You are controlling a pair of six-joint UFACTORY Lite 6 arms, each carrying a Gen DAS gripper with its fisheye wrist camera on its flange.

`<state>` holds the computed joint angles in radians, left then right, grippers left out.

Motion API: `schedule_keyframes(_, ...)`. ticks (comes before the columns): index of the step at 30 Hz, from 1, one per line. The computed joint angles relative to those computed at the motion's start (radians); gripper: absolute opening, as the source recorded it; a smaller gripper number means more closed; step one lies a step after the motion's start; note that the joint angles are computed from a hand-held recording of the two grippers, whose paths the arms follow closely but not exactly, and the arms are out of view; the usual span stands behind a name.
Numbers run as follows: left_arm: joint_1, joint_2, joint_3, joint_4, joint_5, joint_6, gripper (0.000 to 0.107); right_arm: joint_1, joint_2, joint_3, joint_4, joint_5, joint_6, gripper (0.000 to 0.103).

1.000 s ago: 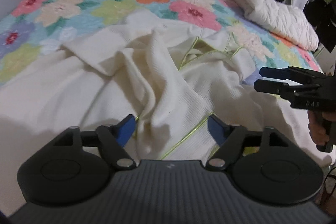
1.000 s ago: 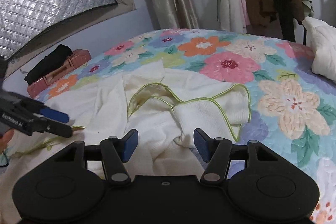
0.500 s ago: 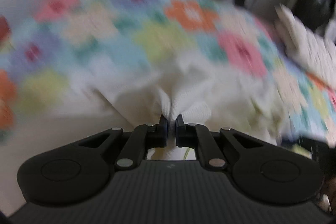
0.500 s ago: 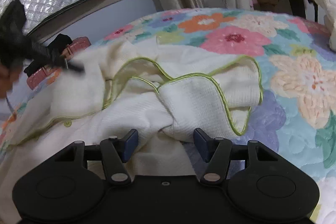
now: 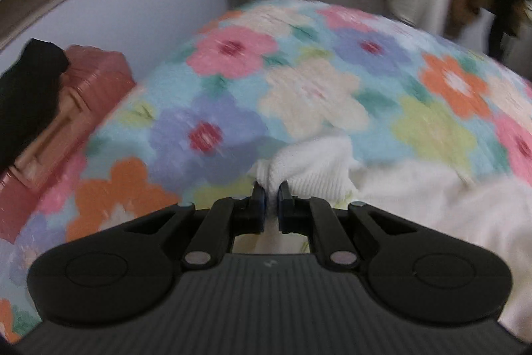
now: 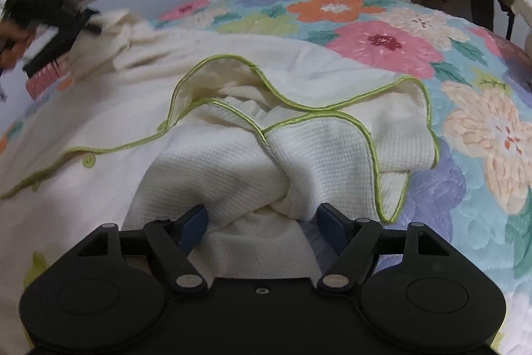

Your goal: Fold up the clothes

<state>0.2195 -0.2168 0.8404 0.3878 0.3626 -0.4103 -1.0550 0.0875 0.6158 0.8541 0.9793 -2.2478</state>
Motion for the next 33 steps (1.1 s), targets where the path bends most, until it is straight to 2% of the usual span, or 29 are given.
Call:
schedule_keyframes(2,0.002,0.183,0.173,0.209,-0.017,-0.208,0.007,0.054,-0.018,0.024,-0.028,-0.010,0.096,0.081)
schedule_keyframes(4,-0.015,0.316,0.324,0.417,0.006,-0.417,0.006,0.084,0.020,0.079,-0.059,0.007,0.182,0.083)
schedule_keyframes(7,-0.051,0.460,0.500,0.614,0.045,-0.579,0.007,0.105,0.091,0.163,-0.098,0.048,0.277,0.083)
schedule_keyframes(11,-0.073,0.586,0.656,0.625,0.113,-0.539,0.006,0.124,0.132,0.228,-0.117,0.091,0.373,0.083)
schedule_keyframes(16,-0.029,0.650,0.805,0.656,0.115,-0.564,0.006,0.128,0.193,0.295,-0.084,0.142,0.449,0.083)
schedule_keyframes(19,0.029,0.741,0.967,0.640,0.106,-0.617,0.006,0.120,0.211,0.297,-0.070,0.130,0.491,0.082)
schedule_keyframes(21,0.040,0.839,1.084,0.641,0.129,-0.618,0.008,0.130,0.159,0.254,-0.059,0.100,0.488,0.082)
schedule_keyframes(22,0.037,0.905,1.156,0.634,0.166,-0.598,0.013,0.135,0.124,0.224,-0.049,0.081,0.476,0.082)
schedule_keyframes(23,0.032,0.979,1.245,0.590,0.220,-0.543,0.035,0.132,0.093,0.191,-0.032,0.057,0.453,0.082)
schedule_keyframes(24,0.025,1.063,1.350,0.530,0.285,-0.474,0.050,0.128,0.063,0.158,-0.013,0.033,0.428,0.082)
schedule_keyframes(25,0.022,1.126,1.414,0.504,0.321,-0.432,0.074,0.122,0.038,0.125,0.001,0.009,0.411,0.082)
schedule_keyframes(26,0.022,1.157,1.435,0.469,0.328,-0.392,0.080,0.114,0.025,0.103,0.011,-0.007,0.400,0.082)
schedule_keyframes(28,0.029,1.136,1.353,0.406,0.271,-0.325,0.080,0.099,0.007,0.072,0.028,-0.032,0.383,0.083)
schedule_keyframes(31,0.052,0.993,1.043,0.474,0.071,-0.362,0.080,0.086,-0.011,0.052,0.042,-0.057,0.381,0.083)
schedule_keyframes(33,0.082,0.875,0.833,0.411,-0.080,-0.294,0.079,0.088,-0.027,0.046,0.054,-0.063,0.392,0.083)
